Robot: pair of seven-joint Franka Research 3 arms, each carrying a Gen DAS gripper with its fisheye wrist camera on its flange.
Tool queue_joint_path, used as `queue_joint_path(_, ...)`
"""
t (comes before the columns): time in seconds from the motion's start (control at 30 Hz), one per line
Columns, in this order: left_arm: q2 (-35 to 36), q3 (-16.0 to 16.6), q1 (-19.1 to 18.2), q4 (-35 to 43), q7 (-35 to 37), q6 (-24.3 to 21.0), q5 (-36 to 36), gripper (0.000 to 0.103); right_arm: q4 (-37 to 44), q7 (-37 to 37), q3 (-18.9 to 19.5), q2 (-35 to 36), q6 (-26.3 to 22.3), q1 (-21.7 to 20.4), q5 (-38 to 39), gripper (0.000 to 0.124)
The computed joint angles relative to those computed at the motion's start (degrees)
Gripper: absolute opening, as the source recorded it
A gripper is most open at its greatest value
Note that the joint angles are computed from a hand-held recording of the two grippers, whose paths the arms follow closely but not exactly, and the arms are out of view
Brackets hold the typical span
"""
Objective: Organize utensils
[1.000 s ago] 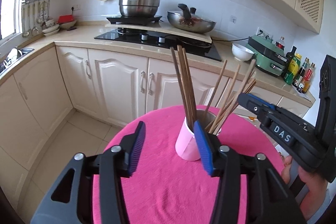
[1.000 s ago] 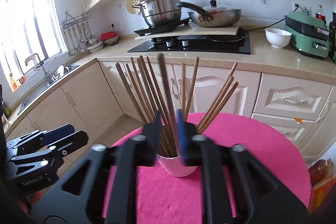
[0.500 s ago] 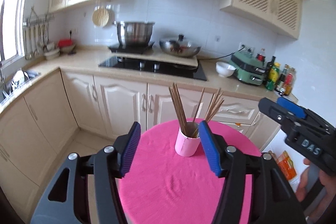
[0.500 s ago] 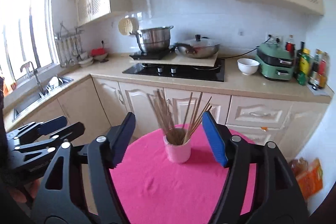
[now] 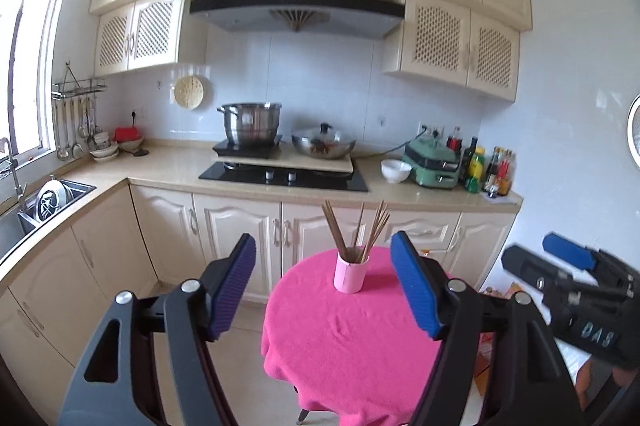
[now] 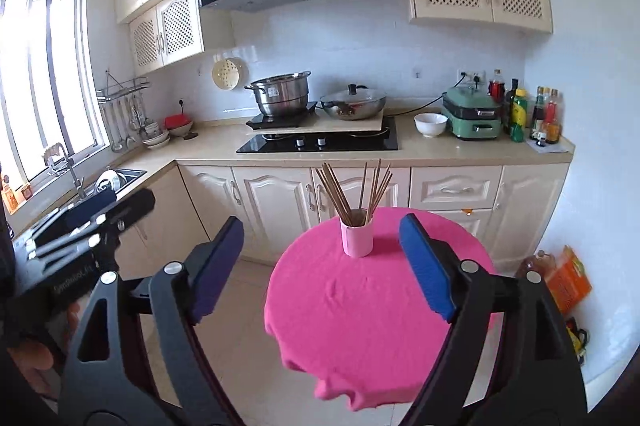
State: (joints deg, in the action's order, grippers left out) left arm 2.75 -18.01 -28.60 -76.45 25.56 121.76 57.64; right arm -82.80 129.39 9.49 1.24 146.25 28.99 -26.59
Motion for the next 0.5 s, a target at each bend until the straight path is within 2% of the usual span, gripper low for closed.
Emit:
queue_joint_path(0.2, -3.97, -1.99, 0.18, -2.05, 0.24, -1.61, 1.11, 0.072, -1.62, 3.37, 2.34, -4.21, -2.71, 0.08, -4.2, 0.081)
queue_joint_path(0.5, -2.9, -3.84, -0.36, 1.15, 1.22, -5.16, 2.52, 0.074, 0.06, 2.71, 4.13, -4.76, -3.03, -0.73, -5.98, 0.083)
